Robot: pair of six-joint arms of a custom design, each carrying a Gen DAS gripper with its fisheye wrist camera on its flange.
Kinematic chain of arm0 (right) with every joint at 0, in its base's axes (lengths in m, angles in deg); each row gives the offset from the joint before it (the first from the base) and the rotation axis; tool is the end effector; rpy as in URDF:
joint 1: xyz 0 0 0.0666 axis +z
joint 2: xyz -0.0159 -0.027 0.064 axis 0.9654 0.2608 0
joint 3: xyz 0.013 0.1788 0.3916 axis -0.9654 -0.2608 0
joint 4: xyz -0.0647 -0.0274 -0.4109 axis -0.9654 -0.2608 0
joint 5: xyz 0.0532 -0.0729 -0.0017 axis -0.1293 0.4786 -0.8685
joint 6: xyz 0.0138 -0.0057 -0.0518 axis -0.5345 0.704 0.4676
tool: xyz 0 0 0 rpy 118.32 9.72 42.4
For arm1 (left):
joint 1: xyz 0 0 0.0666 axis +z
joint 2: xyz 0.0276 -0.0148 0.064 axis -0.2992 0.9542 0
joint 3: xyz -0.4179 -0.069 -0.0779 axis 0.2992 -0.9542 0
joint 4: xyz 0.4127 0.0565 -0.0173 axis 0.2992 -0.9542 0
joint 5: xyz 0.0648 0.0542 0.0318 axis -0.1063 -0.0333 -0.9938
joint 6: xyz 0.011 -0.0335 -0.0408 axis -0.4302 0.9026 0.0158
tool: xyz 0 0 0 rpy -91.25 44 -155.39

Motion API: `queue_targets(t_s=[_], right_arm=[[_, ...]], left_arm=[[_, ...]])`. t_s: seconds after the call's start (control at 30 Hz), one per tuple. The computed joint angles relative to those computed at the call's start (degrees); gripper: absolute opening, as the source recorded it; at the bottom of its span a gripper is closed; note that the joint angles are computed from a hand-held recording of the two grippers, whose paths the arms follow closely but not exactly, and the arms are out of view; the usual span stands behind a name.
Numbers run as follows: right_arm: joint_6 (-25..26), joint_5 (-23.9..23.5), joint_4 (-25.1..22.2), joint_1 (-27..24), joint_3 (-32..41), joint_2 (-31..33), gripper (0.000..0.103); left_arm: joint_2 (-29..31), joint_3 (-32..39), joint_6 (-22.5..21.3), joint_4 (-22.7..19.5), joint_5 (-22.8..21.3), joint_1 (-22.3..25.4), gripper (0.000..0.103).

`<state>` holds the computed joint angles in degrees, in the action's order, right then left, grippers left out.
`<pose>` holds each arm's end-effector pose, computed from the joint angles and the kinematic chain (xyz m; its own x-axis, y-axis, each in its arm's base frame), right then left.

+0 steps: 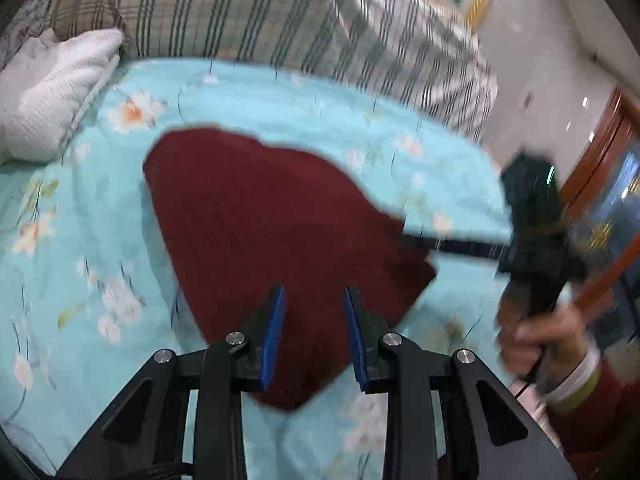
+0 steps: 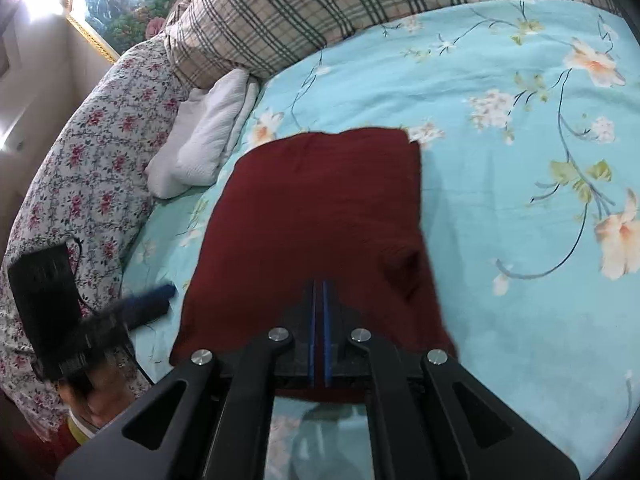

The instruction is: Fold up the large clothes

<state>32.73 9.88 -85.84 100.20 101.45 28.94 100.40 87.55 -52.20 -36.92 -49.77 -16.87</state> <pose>0.4838 0.2349 0.3662 -0.8108 0.2502 -0.5291 -0.0738 0.8531 0.5166 0.4756 -0.0149 0.3623 -0.7483 0.1769 -0.6393 0.4615 0.8312 -0.3102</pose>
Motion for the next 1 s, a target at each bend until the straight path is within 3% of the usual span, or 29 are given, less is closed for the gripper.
queue_targets(t_s=[0.07, 0.17, 0.33, 0.43, 0.6, 0.7, 0.73, 0.77, 0.83, 0.9, 0.93, 0.97, 1.0], right_arm=[[-0.04, 1.27, -1.06, 0.39, 0.35, 0.35, 0.003], [-0.39, 2.86, -1.02, 0.33, 0.45, 0.04, 0.003], [0.71, 3.41, -1.69, 0.10, 1.98, 1.31, 0.003], [1.05, 4.88, -4.67, -0.08, 2.78, 3.22, 0.003], [-0.22, 4.51, -1.14, -0.39, -0.22, 3.05, 0.002], [0.55, 4.63, -1.68, -0.58, -0.44, 2.86, 0.002], [0.47, 4.49, -1.62, -0.72, -0.79, 2.65, 0.002], [0.12, 4.43, -1.76, -0.73, -0.84, 2.50, 0.002], [-0.57, 4.69, -2.59, -0.54, -0.60, 2.11, 0.002], [-1.27, 5.84, -2.62, 0.13, 0.15, 1.21, 0.004], [-1.24, 6.52, -1.69, 0.32, -0.06, 0.47, 0.006], [-1.00, 7.41, -1.06, 0.40, 0.03, -0.08, 0.018], [-0.71, 8.19, -0.64, 0.33, 0.15, -0.38, 0.040]], left_arm=[[1.00, -1.00, -1.02, -1.31, -1.97, -0.71, 0.028], [1.47, -2.22, -0.77, 0.41, -3.99, -0.93, 0.028], [2.20, -2.12, 0.14, 0.99, -3.25, -0.47, 0.026], [2.29, -2.59, 0.87, 1.65, -2.61, -0.07, 0.025], [1.93, -2.53, 2.42, 1.64, -3.53, -0.63, 0.023], [-0.42, -2.51, 4.33, 0.78, -0.63, 0.30, 0.025], [-1.44, -2.76, 4.92, 1.39, 0.30, 0.95, 0.029], [-2.17, -2.98, 5.54, 2.18, 0.41, 1.55, 0.041], [-3.24, -3.26, 7.71, 3.91, -2.22, 2.36, 0.055], [-2.50, -2.74, 9.04, 4.26, -3.37, 3.13, 0.056], [-1.37, -1.99, 9.92, 3.50, -3.86, 3.49, 0.057], [-0.01, -1.07, 10.94, 2.69, -3.75, 3.85, 0.057], [1.27, -0.34, 11.94, 2.25, -2.88, 4.24, 0.057]])
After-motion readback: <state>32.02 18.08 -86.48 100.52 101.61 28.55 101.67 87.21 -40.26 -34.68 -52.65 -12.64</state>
